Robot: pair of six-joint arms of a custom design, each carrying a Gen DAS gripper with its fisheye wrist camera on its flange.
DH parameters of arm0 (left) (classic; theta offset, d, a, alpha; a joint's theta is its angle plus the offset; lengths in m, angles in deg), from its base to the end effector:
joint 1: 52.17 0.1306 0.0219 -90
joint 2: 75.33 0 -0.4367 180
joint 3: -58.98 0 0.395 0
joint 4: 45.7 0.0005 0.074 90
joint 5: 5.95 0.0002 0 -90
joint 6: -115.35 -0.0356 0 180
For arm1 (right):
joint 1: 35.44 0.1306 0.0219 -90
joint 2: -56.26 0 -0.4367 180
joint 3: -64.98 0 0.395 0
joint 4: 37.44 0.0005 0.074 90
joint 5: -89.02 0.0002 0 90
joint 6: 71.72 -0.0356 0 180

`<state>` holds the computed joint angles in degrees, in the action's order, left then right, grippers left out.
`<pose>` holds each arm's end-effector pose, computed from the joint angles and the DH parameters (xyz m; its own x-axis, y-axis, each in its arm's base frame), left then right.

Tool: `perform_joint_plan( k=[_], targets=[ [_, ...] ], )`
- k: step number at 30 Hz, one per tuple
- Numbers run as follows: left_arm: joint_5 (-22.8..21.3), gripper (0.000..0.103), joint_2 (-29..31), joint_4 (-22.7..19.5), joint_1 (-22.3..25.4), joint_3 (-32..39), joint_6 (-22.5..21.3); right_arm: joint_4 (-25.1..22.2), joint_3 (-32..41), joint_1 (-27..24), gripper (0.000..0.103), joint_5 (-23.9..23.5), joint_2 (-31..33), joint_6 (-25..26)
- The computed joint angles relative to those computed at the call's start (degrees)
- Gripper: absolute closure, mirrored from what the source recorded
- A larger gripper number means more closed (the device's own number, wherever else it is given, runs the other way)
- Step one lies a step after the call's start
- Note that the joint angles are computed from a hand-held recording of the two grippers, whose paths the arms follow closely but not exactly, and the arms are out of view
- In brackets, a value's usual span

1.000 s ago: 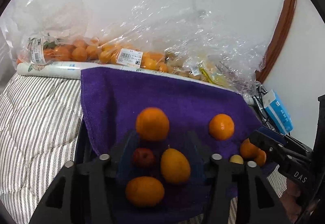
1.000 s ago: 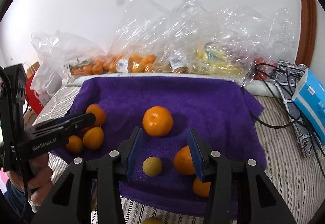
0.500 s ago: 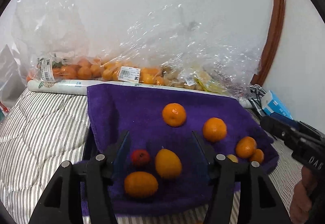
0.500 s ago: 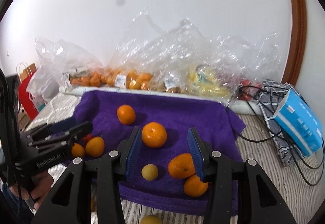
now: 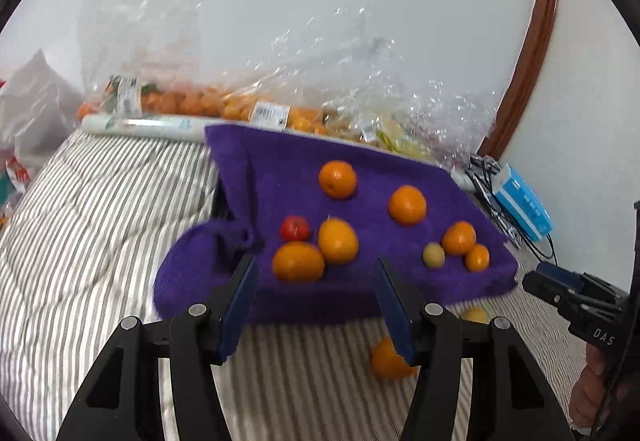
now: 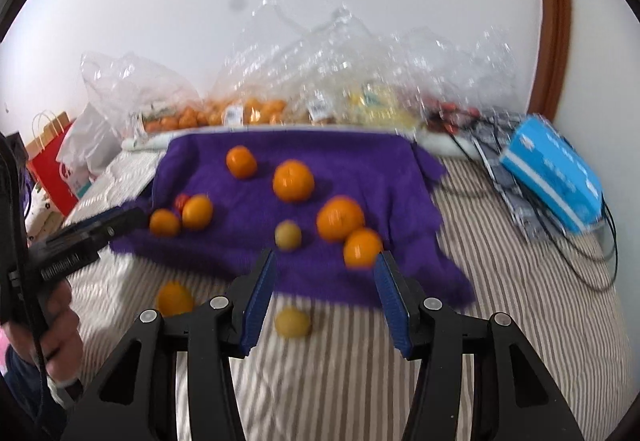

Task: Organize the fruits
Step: 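Withdraw both tools and grasp a yellow fruit with the right tool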

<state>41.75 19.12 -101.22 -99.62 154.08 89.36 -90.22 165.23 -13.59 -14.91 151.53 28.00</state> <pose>0.3610 -0.3586 0.4883 -0.4967 -0.4420 -0.7469 -0.3731 0.8858 -0.2760 0.4873 0.2041 0.5192 -0.5914 -0.4137 -0.6922 -0.6201 0.7821 0.0624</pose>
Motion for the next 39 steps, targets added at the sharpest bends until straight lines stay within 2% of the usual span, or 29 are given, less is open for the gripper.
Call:
perform_joint_plan(
  k=[3, 6, 10, 14, 19, 22, 24, 26, 29, 33, 39],
  targets=[
    [1.3, 0.047, -0.3, -2.5, -0.5, -0.7, 4.0, -1.8, -1.4, -0.8, 0.055, -0.3, -0.5, 0.3],
    [2.3, 0.048, -1.1, -3.1, -0.9, -2.2, 7.7, -1.9, -3.5, -1.3, 0.057, -0.2, -1.0, 0.0],
    [0.8, 0.048, -1.2, -3.1, -1.9, -2.8, 8.4, 1.0, -6.1, -1.4, 0.057, -1.4, -1.9, -0.4],
    [1.0, 0.048, -0.4, -2.8, -1.9, -2.2, 7.2, 1.2, -6.2, -0.8, 0.057, -2.7, -1.2, 0.4],
    [1.1, 0.047, 0.6, -4.1, -1.9, -1.2, 6.2, 1.4, -5.4, 0.9, 0.058, -2.2, 0.2, 1.4],
    [1.1, 0.047, 0.2, -2.6, -2.0, -1.6, 5.0, 1.1, -4.8, 2.2, 0.066, -0.6, 1.5, 2.0],
    [0.9, 0.047, 0.1, -2.1, -2.1, -1.7, 4.5, 0.7, -4.7, 2.8, 0.076, 0.7, 2.1, 2.5],
    [1.4, 0.047, 0.2, -2.0, -1.9, -1.7, 4.3, 1.3, -5.2, 3.1, 0.076, 1.5, 1.6, 3.4],
    [2.2, 0.048, 0.0, -0.5, -1.8, -2.2, 3.7, 1.8, -5.8, 2.3, 0.076, -0.5, 0.8, 3.7],
    [2.8, 0.047, 0.3, -0.6, -1.6, -2.0, 3.6, 3.2, -7.0, 1.4, 0.076, -1.5, -0.3, 4.3],
    [1.2, 0.048, 0.8, -0.7, -2.2, -1.5, 3.0, 4.3, -6.9, -0.2, 0.076, -2.3, -0.3, 1.0]
  ],
)
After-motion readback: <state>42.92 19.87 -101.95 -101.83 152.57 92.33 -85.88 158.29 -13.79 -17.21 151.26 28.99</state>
